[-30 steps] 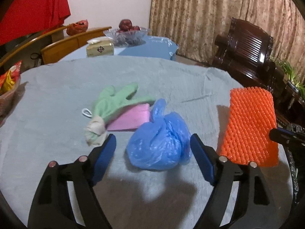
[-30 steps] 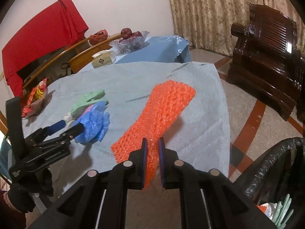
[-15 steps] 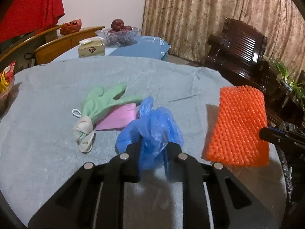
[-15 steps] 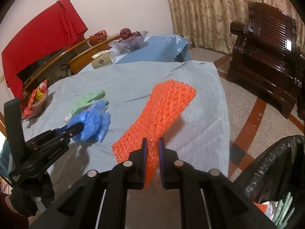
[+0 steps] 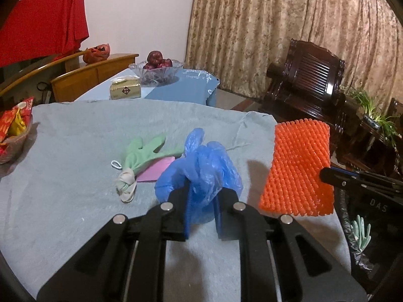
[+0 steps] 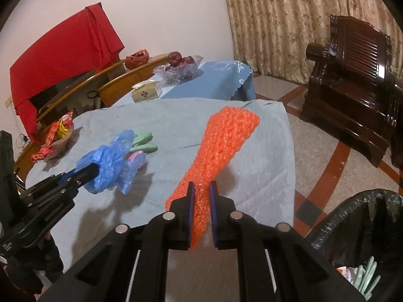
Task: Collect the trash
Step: 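Carry the orange mesh sleeve and blue bag over the trash bin and open both tools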
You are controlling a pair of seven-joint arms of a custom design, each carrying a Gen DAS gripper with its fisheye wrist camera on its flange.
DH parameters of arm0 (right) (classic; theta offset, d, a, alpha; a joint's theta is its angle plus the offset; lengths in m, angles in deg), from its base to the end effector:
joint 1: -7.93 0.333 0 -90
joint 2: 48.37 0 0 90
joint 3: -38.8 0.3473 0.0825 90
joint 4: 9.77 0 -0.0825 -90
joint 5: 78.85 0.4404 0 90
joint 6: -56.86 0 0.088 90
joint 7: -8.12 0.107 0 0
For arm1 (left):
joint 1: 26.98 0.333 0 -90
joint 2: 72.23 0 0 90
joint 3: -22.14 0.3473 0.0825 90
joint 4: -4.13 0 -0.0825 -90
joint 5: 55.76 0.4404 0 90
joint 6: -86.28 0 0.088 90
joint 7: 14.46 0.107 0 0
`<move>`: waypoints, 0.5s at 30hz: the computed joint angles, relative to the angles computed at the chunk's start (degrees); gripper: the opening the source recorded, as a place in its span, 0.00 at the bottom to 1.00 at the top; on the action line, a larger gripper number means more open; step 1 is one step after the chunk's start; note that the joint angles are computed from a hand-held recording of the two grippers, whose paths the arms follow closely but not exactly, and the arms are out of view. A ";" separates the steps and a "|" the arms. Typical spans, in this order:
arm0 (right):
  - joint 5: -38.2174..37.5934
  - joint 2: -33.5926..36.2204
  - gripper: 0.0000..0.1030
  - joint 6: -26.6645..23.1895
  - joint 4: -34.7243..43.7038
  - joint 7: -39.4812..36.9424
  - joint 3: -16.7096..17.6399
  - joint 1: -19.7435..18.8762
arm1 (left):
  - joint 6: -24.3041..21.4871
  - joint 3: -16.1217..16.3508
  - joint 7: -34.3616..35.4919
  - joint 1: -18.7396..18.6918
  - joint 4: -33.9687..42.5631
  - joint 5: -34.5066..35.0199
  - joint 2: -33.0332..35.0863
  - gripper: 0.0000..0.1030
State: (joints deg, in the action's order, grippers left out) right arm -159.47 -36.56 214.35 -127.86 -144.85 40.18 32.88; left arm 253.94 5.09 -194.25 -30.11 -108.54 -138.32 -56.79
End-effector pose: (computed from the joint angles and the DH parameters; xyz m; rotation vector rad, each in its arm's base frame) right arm 0.5638 0.3229 0.3571 -1.3469 1.9435 -0.6745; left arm 0.6542 -0.1631 0.3718 -1.2485 2.2135 -1.1815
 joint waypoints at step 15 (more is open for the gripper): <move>1.55 -9.02 0.11 -8.08 -6.87 -0.69 4.18 0.43 | -3.87 3.04 4.86 -3.79 -7.72 -6.87 -9.89 0.13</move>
State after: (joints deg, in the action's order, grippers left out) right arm -157.91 -45.57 206.27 -134.72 -145.54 44.36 33.31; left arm 250.07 8.13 -189.39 -33.90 -116.27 -145.19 -66.68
